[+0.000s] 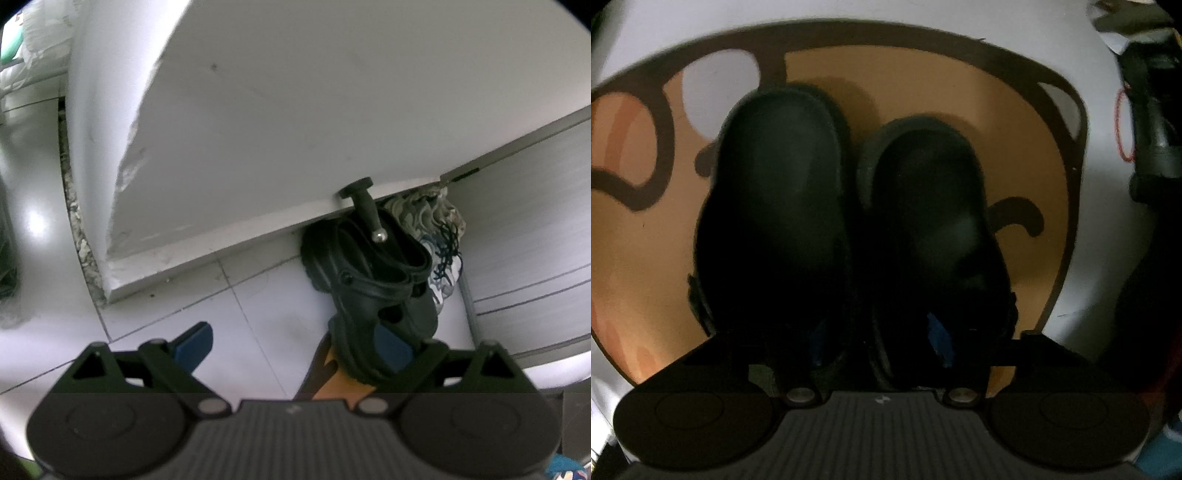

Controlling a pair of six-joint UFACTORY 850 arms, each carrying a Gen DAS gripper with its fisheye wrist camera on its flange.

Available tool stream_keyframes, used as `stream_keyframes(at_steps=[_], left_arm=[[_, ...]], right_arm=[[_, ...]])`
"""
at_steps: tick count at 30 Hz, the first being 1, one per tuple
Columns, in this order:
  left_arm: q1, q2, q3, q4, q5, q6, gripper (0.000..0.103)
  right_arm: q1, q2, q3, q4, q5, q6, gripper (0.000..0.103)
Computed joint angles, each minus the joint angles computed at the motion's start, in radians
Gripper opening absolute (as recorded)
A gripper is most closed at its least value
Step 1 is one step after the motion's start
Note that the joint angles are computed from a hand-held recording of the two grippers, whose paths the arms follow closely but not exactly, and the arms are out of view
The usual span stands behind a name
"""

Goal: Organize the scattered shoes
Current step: 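Grasp the second black clog pair with the right tool and lift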

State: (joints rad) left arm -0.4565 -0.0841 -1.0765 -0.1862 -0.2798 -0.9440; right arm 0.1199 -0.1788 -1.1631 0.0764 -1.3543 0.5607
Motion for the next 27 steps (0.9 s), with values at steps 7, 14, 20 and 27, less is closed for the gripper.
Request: stream_keyframes(at_steps=[7, 14, 20, 27], left_arm=[[-0.002, 0.005, 0.0, 0.06, -0.008, -0.053, 0.096], [-0.004, 0.01, 0.001, 0.116, -0.012, -0.106, 0.096], [-0.004, 0.018, 0.005, 0.155, -0.012, -0.148, 0.096], [-0.002, 0.032, 0.013, 0.237, -0.014, -0.232, 0.096]], right_arm=[[0.038, -0.018, -0.033, -0.016, 0.017, -0.099, 0.02], [0.111, -0.031, -0.116, -0.132, 0.074, -0.194, 0.02], [0.181, -0.045, -0.187, -0.169, 0.13, -0.287, 0.02], [0.223, -0.073, -0.268, -0.137, 0.149, -0.396, 0.02]])
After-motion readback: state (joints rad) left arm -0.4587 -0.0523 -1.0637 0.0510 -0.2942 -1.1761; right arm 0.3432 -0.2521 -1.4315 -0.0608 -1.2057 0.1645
